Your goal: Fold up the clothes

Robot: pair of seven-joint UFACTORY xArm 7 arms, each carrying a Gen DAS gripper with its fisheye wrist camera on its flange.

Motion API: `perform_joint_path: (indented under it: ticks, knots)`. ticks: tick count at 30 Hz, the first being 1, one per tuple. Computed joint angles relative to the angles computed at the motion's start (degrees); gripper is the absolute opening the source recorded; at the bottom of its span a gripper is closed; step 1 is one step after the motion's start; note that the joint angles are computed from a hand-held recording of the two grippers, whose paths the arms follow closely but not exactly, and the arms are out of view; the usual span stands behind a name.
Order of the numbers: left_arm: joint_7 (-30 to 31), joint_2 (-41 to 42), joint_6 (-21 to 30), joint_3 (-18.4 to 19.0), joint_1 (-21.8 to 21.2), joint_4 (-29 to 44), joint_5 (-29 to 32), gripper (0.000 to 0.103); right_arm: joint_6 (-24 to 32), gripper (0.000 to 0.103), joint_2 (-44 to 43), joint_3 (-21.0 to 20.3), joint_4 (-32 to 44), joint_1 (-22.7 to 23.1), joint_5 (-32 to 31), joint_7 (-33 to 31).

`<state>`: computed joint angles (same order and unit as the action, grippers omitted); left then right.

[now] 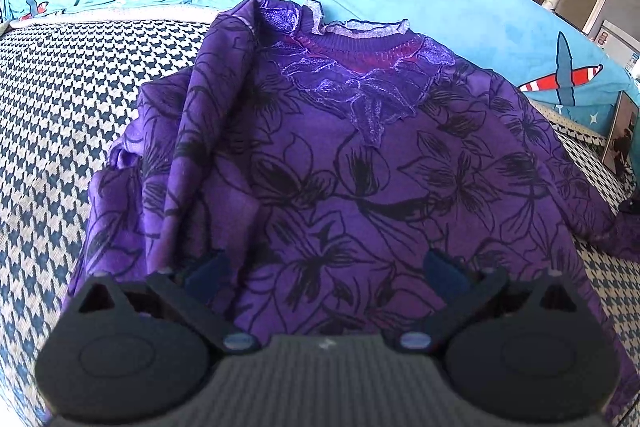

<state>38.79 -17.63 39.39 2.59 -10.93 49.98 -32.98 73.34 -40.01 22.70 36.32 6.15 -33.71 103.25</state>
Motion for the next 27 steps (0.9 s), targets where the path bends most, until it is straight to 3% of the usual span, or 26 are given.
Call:
perform_joint_path:
  ticks: [3,5,11,15,20,25,27]
  knots:
    - [0.12,-0.13,-0.36,-0.21,-0.10,-0.30,0.23,0.103,0.69,0.067,0.88,0.32,0.39,-0.09,-0.67,-0.57]
    - [0.30,-0.24,-0.53,-0.18,-0.21,-0.56,0.17,0.103,1.14,0.047,1.37,0.52,0.53,-0.07,-1.37,-0.77]
    - [0.60,-0.31,-1.05,-0.20,-0.42,-0.98,0.42,0.103,0.84,0.007,0.80,0.52,0.07,0.49,-3.21,0.36]
    - [0.71,-0.21,-0.46,-0.13,-0.64,-0.68,0.33,0.103,-0.60,0.006,-4.13,2.21,-1.08,0.31,-4.65,5.14]
    - [1.47,-0.95,-1.08,-0.25,-0.84,-1.32,-0.09,0.103,2.88,0.006,-10.82,8.06,0.26,-0.12,-7.14,6.43]
    - [2.09,-2.01,-2.03,0.06,-1.25,-2.29,-0.01,0.103,5.98,0.006,-18.30,11.33,0.21,0.67,-1.73,10.15]
    - [1.86,-2.13,-2.84,-0.17,-1.18,-2.69,0.71,0.103,9.66,0.006,-19.31,13.25,1.69,0.63,2.40,9.99]
